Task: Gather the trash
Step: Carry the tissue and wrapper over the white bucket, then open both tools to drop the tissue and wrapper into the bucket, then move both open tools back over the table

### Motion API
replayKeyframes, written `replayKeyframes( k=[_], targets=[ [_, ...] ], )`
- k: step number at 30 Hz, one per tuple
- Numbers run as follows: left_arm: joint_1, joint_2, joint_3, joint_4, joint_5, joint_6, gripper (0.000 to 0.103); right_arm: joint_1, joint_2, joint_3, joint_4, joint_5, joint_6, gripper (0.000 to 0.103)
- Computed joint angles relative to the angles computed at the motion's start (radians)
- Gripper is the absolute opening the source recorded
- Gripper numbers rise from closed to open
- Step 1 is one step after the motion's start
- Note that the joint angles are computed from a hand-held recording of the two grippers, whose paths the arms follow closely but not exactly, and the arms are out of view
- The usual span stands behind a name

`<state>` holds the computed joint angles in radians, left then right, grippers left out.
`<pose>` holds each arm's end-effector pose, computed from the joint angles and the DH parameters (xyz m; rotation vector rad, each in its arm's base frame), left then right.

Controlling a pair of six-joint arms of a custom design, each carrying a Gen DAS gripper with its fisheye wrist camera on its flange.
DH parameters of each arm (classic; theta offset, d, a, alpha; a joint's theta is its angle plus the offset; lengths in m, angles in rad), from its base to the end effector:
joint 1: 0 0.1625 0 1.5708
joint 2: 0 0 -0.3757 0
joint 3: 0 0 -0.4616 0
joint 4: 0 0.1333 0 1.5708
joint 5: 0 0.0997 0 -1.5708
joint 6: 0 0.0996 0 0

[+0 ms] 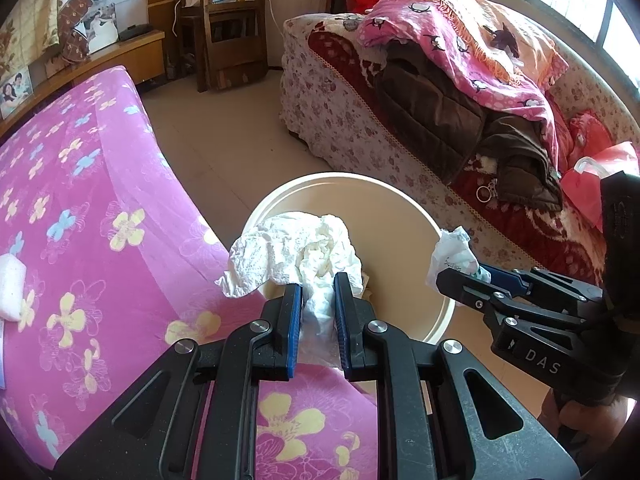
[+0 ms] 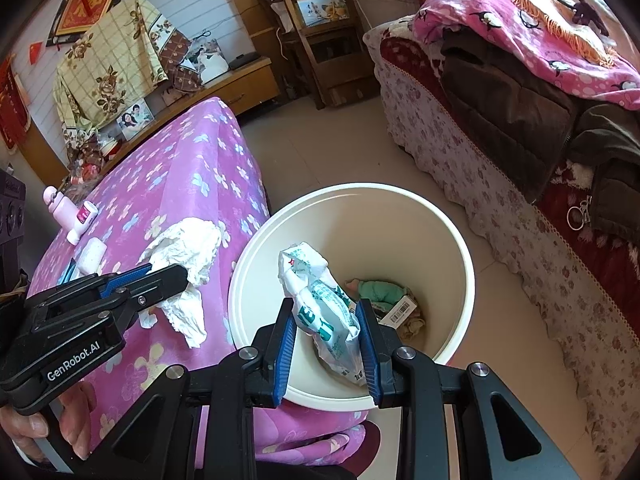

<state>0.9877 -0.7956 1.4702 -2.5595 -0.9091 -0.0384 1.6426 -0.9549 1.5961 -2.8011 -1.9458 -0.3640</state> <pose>-0.2465 -0.7269 0.0986 0.5480 2.4737 -0.6471 0.1483 -0.7125 0.1714 0.4164 -2.5738 0.7094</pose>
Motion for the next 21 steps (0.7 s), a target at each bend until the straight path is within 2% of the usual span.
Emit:
replayKeyframes(
  k=[2, 6, 7, 8, 10, 18, 21],
  targets=[
    [0.000, 0.002, -0.002, 0.004, -0.001, -0.005, 0.014, 0.000, 0.005, -0.007, 0.003, -0.006, 0.005, 0.028],
    [0.000, 0.003, -0.001, 0.003, -0.001, -0.005, 0.016, -0.001, 0.012, -0.011, -0.009, -0.026, 0.014, 0.044],
    [0.002, 0.002, -0.002, 0.008, -0.006, -0.006, 0.021, -0.001, 0.012, -0.009, -0.017, -0.029, 0.015, 0.046],
    [0.003, 0.002, -0.002, 0.012, -0.011, -0.008, 0.025, -0.002, 0.012, -0.008, -0.022, -0.030, 0.017, 0.046],
    [0.004, -0.001, 0.001, 0.010, -0.017, -0.009, 0.028, -0.003, 0.012, -0.010, -0.016, -0.034, 0.023, 0.046],
    [0.000, -0.010, 0.014, 0.007, -0.015, -0.001, 0.028, -0.001, 0.009, -0.010, -0.005, -0.042, 0.028, 0.046],
    [0.000, -0.011, 0.016, 0.005, -0.016, -0.004, 0.035, 0.000, 0.007, -0.010, -0.003, -0.041, 0.029, 0.047]
  ],
)
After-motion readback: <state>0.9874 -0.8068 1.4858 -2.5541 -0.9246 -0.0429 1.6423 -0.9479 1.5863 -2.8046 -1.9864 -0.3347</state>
